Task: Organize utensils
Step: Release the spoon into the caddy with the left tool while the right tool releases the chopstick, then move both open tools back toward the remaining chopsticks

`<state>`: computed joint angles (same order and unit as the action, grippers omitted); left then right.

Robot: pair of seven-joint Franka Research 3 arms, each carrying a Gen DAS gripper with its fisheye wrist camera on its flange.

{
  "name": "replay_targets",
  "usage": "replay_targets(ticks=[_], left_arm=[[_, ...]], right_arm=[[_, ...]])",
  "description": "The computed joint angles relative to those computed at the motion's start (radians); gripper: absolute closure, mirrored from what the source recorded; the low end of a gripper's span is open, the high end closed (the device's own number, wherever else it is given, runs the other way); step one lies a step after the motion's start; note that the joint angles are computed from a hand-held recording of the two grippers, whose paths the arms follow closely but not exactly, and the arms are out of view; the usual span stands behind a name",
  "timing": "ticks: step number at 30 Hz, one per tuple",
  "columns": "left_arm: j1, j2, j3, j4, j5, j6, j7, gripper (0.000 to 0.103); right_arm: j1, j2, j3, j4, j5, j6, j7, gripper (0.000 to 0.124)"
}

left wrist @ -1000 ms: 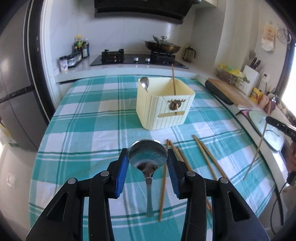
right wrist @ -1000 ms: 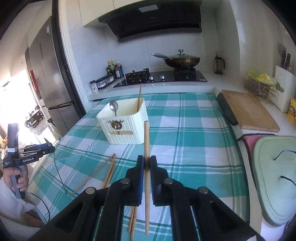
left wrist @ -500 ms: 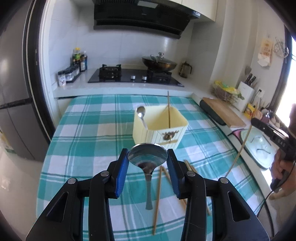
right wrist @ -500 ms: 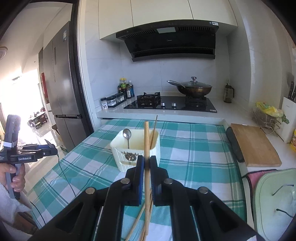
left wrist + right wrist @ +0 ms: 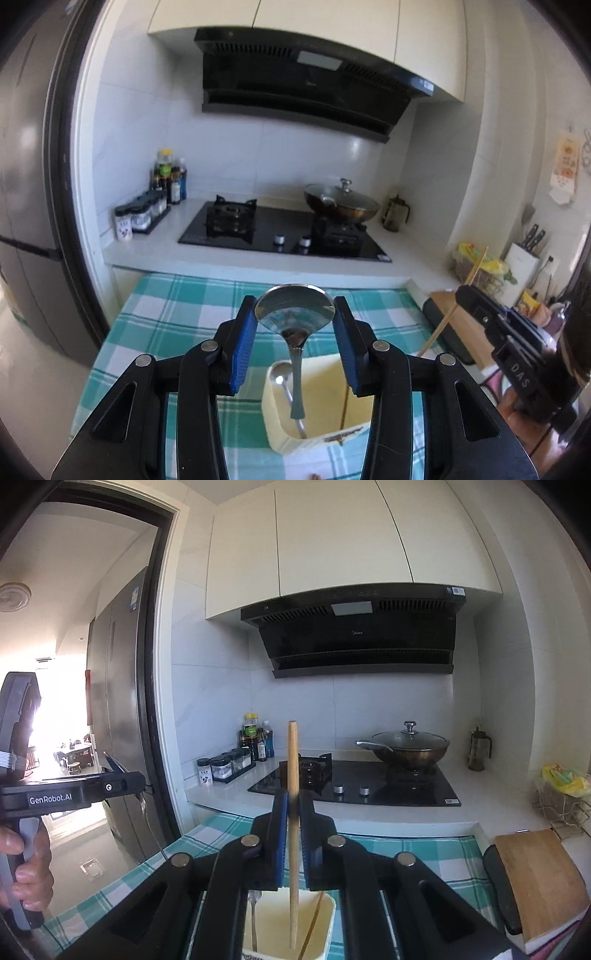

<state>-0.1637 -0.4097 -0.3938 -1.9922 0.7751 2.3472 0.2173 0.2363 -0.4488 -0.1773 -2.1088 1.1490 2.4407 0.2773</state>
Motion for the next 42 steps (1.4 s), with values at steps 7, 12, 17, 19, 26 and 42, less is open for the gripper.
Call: replay_targets(ticks=[7, 12, 17, 19, 26, 42], left_arm=[[-0.052, 0.156, 0.104, 0.006, -0.237, 0.041, 0.156, 0.062], [-0.067, 0.221, 0.120, 0.007, -0.312, 0.044, 0.212, 0.061], [-0.075, 0.214, 0.109, -0.002, -0.287, 0.023, 0.185, 0.057], [-0.083, 0.177, 0.109, -0.029, -0.296, 0.029, 0.186, 0.057], [-0.198, -0.108, 0.065, -0.305, -0.435, -0.053, 0.215, 0.035], [-0.461, -0.193, -0.132, -0.451, -0.474, -0.231, -0.125, 0.035]], right_arm=[[-0.051, 0.218, 0.058, 0.088, -0.201, -0.132, 0.165, 0.117], [-0.095, 0.314, 0.103, 0.135, -0.342, -0.209, 0.277, 0.117], [-0.113, 0.326, 0.123, 0.135, -0.383, -0.212, 0.324, 0.103], [-0.115, 0.317, 0.123, 0.134, -0.372, -0.212, 0.323, 0.088], [-0.179, 0.112, 0.034, -0.018, -0.406, -0.326, 0.215, 0.082], [-0.638, -0.381, -0.175, -0.524, -0.824, -0.419, 0.045, 0.079]])
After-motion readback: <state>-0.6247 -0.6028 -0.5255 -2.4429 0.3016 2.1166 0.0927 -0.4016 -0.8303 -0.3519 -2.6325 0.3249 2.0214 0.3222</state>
